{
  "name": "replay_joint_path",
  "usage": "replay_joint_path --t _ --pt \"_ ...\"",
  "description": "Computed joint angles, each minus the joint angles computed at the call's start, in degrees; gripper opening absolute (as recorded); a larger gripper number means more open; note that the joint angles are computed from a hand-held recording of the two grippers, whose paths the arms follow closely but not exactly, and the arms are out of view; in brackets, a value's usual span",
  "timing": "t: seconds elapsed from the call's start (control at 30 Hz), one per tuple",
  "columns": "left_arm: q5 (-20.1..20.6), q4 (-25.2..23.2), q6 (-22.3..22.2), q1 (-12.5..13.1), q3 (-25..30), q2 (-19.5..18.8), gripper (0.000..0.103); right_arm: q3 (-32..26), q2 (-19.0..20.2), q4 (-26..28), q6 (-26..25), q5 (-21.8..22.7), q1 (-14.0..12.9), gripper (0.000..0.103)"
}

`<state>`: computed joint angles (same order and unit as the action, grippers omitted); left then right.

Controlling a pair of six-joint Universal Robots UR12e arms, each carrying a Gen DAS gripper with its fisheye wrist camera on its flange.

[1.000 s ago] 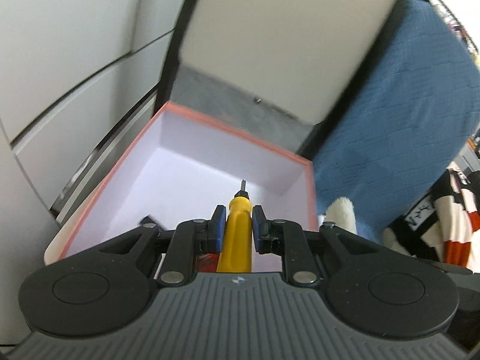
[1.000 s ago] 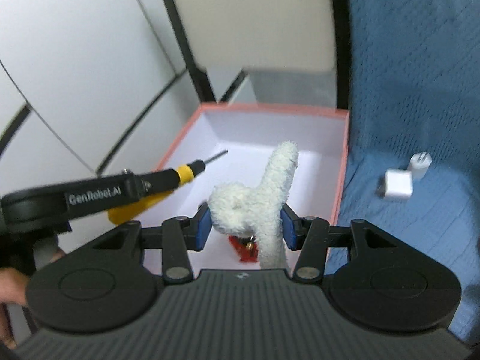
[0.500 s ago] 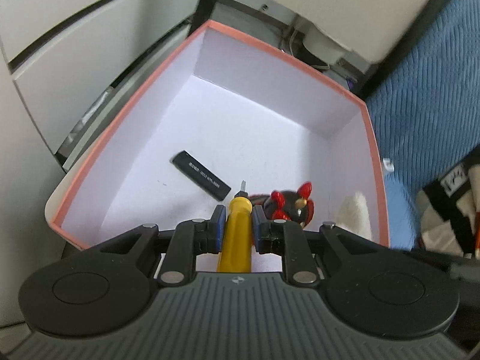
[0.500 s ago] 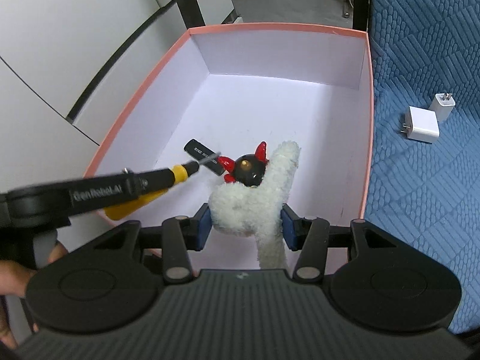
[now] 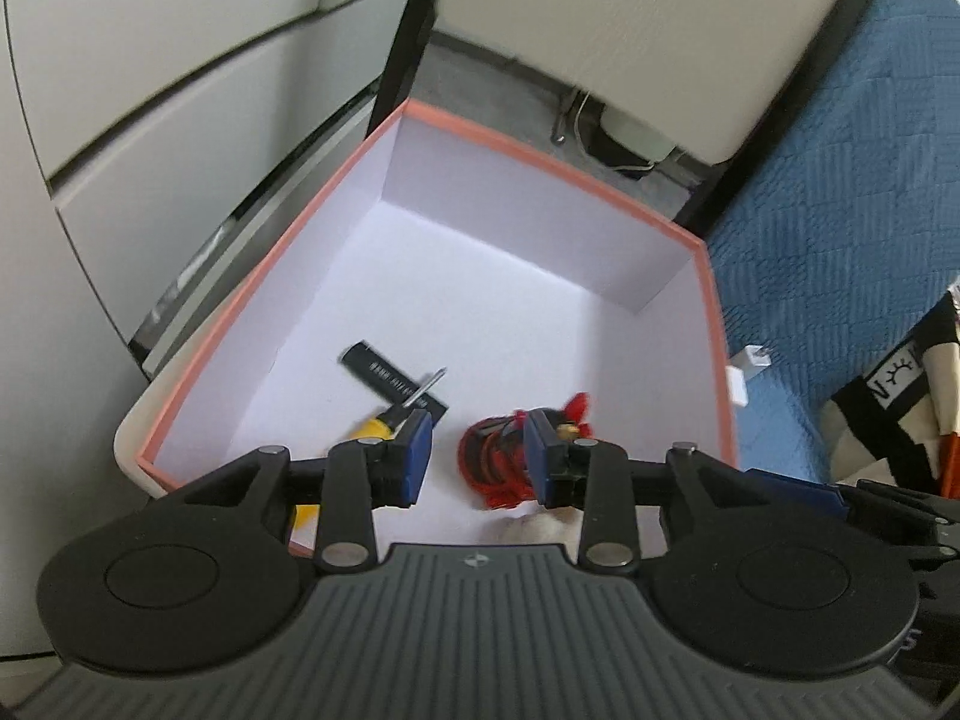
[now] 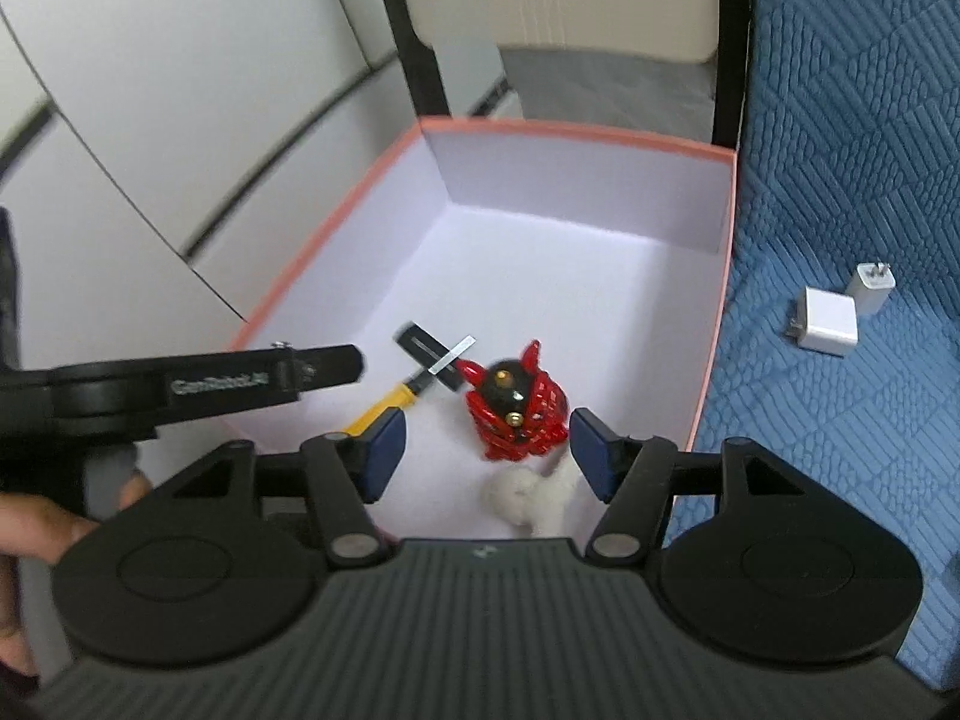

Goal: Organize rigid objects
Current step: 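Open both grippers to drop the screwdriver and fluffy toy into the box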

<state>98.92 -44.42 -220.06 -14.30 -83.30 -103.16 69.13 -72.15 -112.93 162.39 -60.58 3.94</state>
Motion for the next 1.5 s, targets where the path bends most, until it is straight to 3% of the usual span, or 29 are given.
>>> replay_joint_path --t 0.27,0.47,0.73,0.87,1.03,1.5 --pt "2.19 2.88 0.66 -3.0 2.11 -0.12 0.039 4.21 -3.52 -8.28 1.88 1.43 -2.94 0.063" --pt "4.31 5.52 2.07 -5.8 3.74 -0.35 0.047 9.07 -6.73 -17.33 6.02 3.37 -5.74 0.063" --pt "6.21 6.38 2.86 -9.63 5.42 -1.05 0.047 14.25 -10.51 -22.1 7.36 4.61 -9.24 0.063" --pt "7.05 6.84 3.36 -11.67 6.1 -1.41 0.047 16.53 -12.15 -23.17 7.13 4.78 -10.84 0.063" --pt "11.94 6.56 3.56 -14.45 6.58 -1.89 0.047 19.21 -14.35 -24.5 5.51 3.95 -12.78 0.063" --pt "11.6 7.88 2.14 -18.03 6.35 -2.88 0.047 25.34 -18.32 -26.78 3.66 2.61 -17.27 0.063"
